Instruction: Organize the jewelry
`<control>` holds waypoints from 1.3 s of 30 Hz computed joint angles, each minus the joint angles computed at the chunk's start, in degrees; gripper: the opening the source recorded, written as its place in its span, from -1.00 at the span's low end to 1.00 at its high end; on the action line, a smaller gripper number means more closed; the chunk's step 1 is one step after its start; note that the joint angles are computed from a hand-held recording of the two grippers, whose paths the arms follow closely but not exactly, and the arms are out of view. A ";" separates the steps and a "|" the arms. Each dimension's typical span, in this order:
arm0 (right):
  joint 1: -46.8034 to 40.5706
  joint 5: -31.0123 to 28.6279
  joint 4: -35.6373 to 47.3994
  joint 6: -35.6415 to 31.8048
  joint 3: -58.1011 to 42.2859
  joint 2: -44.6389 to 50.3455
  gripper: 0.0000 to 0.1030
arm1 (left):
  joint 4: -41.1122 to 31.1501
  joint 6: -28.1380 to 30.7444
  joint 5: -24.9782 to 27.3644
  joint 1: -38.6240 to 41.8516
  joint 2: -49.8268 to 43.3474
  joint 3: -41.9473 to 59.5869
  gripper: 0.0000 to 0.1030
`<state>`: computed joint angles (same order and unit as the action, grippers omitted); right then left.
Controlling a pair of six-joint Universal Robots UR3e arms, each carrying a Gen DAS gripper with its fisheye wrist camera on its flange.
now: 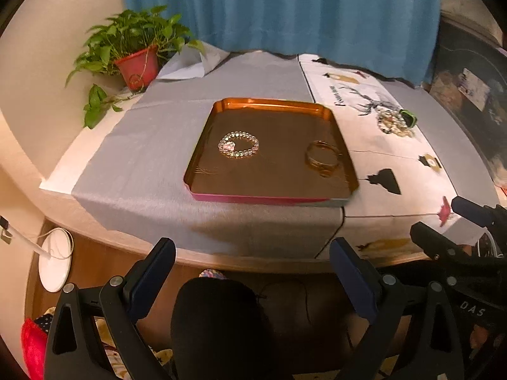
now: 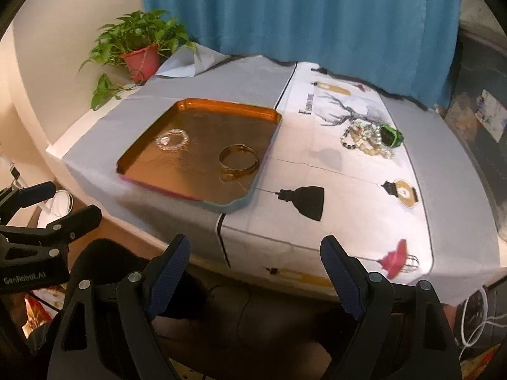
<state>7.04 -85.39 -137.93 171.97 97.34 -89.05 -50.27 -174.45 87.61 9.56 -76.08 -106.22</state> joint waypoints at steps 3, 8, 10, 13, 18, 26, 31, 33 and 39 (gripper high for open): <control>0.19 0.13 -0.48 -0.15 2.99 -3.99 0.64 | -0.44 -0.11 0.32 -0.76 3.80 -1.51 0.88; 0.14 0.33 0.06 0.06 5.68 -8.71 0.64 | -1.50 -0.02 0.70 -1.40 7.11 -1.99 0.88; -0.04 0.51 0.43 -0.11 6.55 -10.28 0.64 | -1.82 -0.08 0.91 -1.75 8.01 -2.09 0.88; -0.18 0.71 0.43 -0.09 7.43 -11.75 0.64 | -1.91 -0.35 1.10 -2.25 8.91 -2.15 0.88; -0.47 1.10 1.35 -0.26 7.80 -12.89 0.64 | -1.96 -0.47 1.23 -2.64 9.26 -2.36 0.88; -0.22 0.94 1.75 0.03 8.03 -13.51 0.64 | -1.87 -0.86 1.61 -3.09 9.70 -2.88 0.88; -0.31 1.18 2.44 -0.07 7.88 -13.83 0.64 | -2.00 -1.02 1.81 -3.27 9.80 -2.94 0.88; -0.25 1.10 2.48 -0.02 7.83 -13.77 0.64 | -2.26 -1.33 2.03 -3.59 9.94 -2.97 0.88; 0.06 0.85 2.70 0.51 7.65 -13.42 0.64 | -2.60 -0.43 1.41 -2.90 9.96 -3.20 0.88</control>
<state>7.10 -84.55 -135.23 172.48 104.99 -102.47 -52.86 -174.88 89.02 6.66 -66.12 -109.42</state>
